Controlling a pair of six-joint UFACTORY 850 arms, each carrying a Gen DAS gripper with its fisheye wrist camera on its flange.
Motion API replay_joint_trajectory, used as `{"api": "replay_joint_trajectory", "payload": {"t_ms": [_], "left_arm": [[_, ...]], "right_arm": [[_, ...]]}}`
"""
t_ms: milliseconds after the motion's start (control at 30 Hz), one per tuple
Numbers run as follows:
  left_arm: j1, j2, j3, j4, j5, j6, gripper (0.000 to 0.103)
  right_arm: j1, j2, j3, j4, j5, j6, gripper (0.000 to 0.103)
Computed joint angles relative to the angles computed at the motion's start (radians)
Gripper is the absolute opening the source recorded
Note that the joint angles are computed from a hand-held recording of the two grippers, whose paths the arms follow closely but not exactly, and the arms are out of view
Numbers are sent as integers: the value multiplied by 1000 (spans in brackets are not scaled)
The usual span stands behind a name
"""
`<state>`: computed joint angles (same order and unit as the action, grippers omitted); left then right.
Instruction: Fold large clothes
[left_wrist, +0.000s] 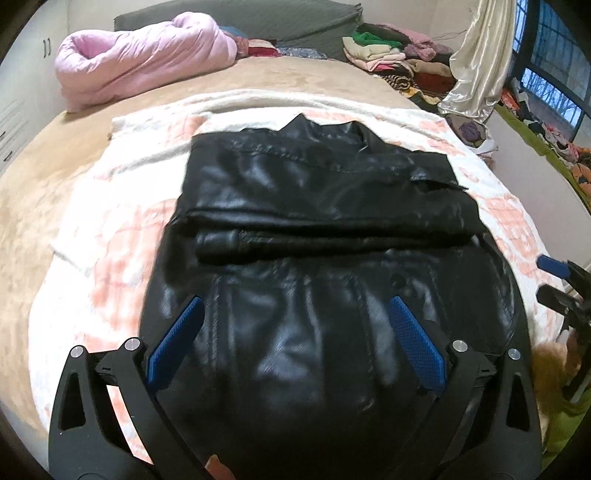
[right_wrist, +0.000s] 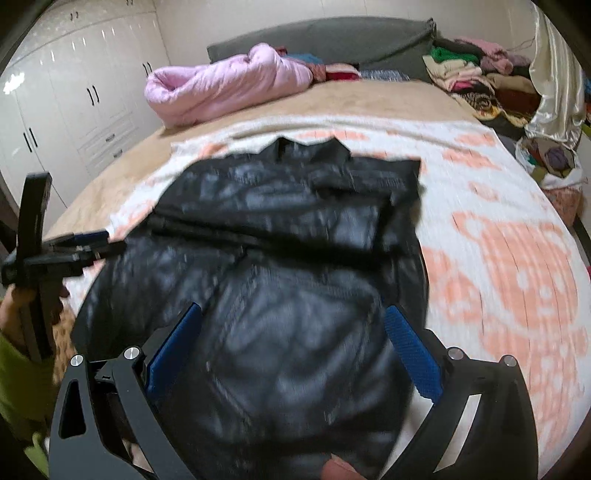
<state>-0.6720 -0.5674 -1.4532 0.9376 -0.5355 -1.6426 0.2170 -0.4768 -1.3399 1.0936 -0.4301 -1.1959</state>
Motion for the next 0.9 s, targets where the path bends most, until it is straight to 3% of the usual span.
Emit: {"api": "replay_joint_trajectory", "payload": {"t_ms": [333,633,900], "left_arm": [[-10,105,178,5,-9,-90,93],[-16,209,342,34,28,-223,93],[-14,240,418,8,100,-262,93]], "right_arm": [[-36,75,145,-99,19,98,99],[-67,102,223,-184,4,189,99],[-63,109,245,-240,-34,215,99]]}}
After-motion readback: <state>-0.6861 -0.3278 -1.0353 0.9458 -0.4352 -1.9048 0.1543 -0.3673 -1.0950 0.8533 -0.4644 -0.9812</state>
